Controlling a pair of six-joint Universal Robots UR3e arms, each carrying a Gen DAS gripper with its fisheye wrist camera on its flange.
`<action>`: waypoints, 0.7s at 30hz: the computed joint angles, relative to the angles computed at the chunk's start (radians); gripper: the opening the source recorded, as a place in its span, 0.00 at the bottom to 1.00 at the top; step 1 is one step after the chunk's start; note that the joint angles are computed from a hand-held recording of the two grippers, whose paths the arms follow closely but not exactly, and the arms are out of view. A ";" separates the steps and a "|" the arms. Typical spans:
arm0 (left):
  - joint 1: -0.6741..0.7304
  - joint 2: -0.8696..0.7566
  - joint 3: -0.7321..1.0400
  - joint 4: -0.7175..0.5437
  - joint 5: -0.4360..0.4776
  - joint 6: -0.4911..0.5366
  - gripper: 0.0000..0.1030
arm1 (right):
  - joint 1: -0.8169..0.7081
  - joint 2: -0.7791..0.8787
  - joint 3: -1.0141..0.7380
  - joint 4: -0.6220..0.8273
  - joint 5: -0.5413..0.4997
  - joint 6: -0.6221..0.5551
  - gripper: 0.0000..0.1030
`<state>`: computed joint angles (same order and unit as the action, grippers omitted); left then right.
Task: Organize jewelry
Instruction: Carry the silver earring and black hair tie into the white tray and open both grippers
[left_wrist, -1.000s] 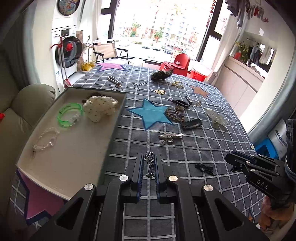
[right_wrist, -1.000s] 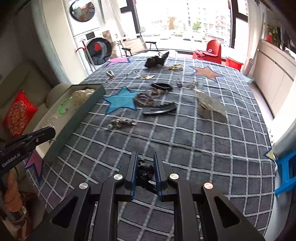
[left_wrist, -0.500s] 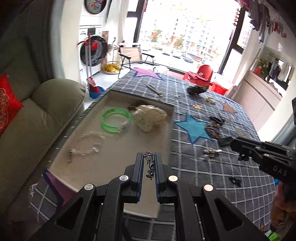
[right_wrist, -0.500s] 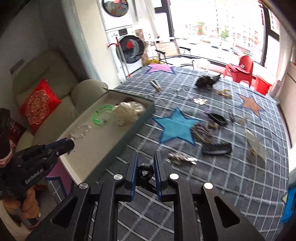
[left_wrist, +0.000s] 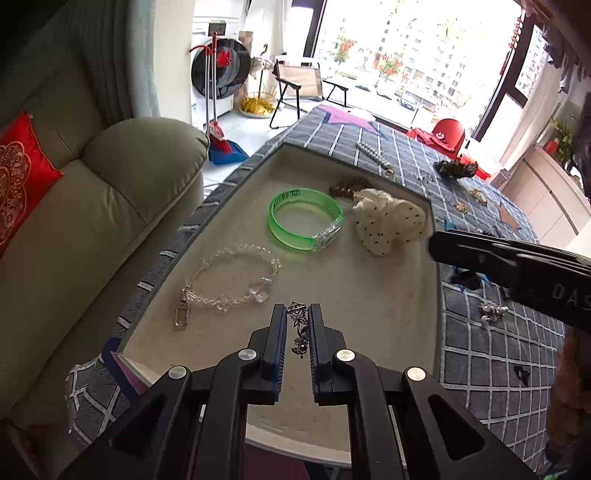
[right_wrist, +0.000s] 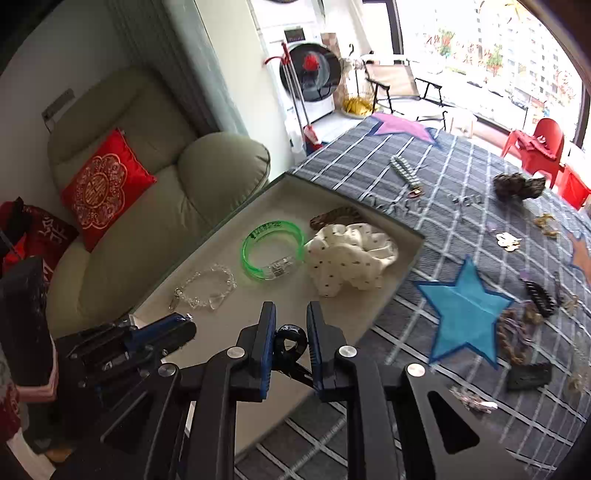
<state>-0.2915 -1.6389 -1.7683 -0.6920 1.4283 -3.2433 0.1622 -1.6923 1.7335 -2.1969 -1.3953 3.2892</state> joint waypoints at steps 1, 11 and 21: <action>0.000 -0.019 0.015 -0.007 -0.003 0.000 0.13 | 0.005 0.034 -0.013 -0.006 0.002 0.003 0.18; -0.053 -0.219 0.232 -0.088 0.041 -0.003 0.13 | -0.013 0.242 -0.078 -0.062 -0.033 0.015 0.18; -0.087 -0.295 0.311 -0.113 0.115 0.006 0.13 | -0.019 0.314 -0.096 -0.121 -0.077 0.002 0.18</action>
